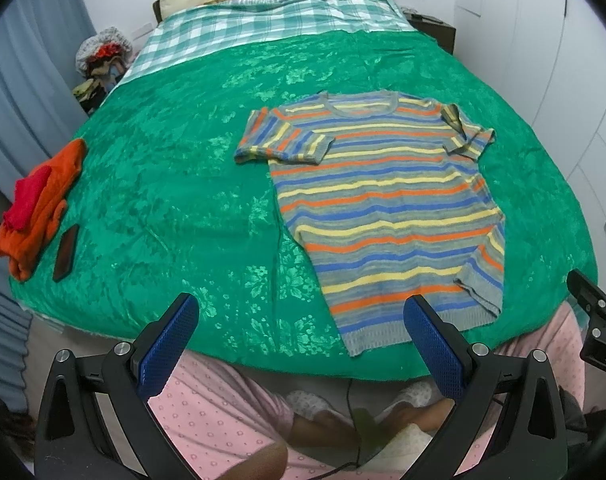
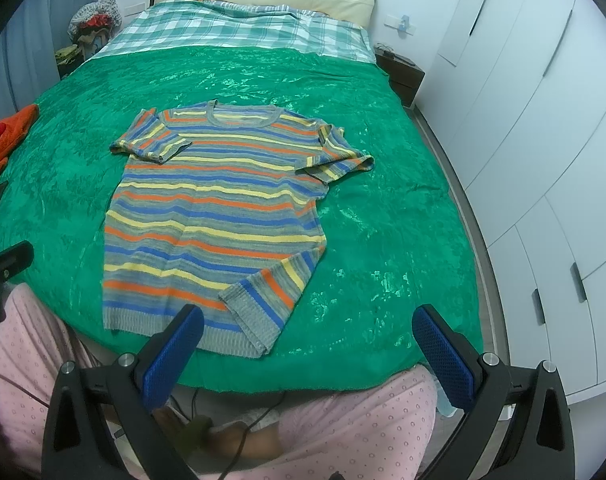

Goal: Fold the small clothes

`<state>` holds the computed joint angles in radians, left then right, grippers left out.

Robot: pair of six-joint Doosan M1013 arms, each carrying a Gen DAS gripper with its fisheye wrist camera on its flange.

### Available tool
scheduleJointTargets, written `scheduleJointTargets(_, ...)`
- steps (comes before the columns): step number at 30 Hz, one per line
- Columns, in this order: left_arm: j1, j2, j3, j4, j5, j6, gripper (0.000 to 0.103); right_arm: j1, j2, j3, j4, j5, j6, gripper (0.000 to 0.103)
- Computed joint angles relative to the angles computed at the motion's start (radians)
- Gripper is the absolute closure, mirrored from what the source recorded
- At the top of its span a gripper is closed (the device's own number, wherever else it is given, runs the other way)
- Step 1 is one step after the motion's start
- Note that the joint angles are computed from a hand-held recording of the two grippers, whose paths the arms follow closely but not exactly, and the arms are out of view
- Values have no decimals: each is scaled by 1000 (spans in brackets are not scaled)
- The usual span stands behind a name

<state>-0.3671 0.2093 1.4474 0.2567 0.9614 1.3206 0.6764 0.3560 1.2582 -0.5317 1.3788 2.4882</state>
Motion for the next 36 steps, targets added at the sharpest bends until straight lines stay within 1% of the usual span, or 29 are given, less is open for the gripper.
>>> scheduleJointTargets(8,-8,-3,7,33,-4,-6,1,-1,-2,4,10,-3,0,0)
scheduleJointTargets(14,6,-3,4,-9,-2,12,1,-1,-8,11,5,-13,10,0)
scheduleJointTargets(19,12,2,1,-30,5,9,1,-3,-26,25,-44,-15,57,0)
scheduleJointTargets(21,14,7,-3,-41,17,23,1,-7,-48,46,-59,-57,92,0)
scheduleJointTargets(22,15,8,-2,-50,19,35,1,-8,-62,62,-69,-95,116,0)
scheduleJointTargets(23,16,7,-1,-54,19,39,1,-7,-81,88,-88,-152,149,0)
scheduleJointTargets(24,19,5,1,-62,16,40,1,-10,-108,131,-111,-248,182,0)
scheduleJointTargets(26,30,4,3,-90,16,43,1,-35,-127,174,-28,-383,115,0)
scheduleJointTargets(27,34,6,2,-98,20,41,1,-43,-127,187,7,-413,81,0)
scheduleJointTargets(28,39,7,2,-105,25,38,1,-48,-111,186,47,-392,25,0)
scheduleJointTargets(30,42,9,3,-96,36,31,1,-59,-59,161,127,-303,-94,0)
scheduleJointTargets(31,41,10,3,-83,40,24,1,-64,-42,161,158,-310,-123,0)
scheduleJointTargets(33,45,7,8,-92,39,25,1,-84,-19,170,254,-364,-164,1)
scheduleJointTargets(35,50,3,12,-110,36,28,1,-99,17,161,322,-383,-206,1)
scheduleJointTargets(36,52,2,15,-118,36,31,1,-102,44,146,329,-373,-231,6)
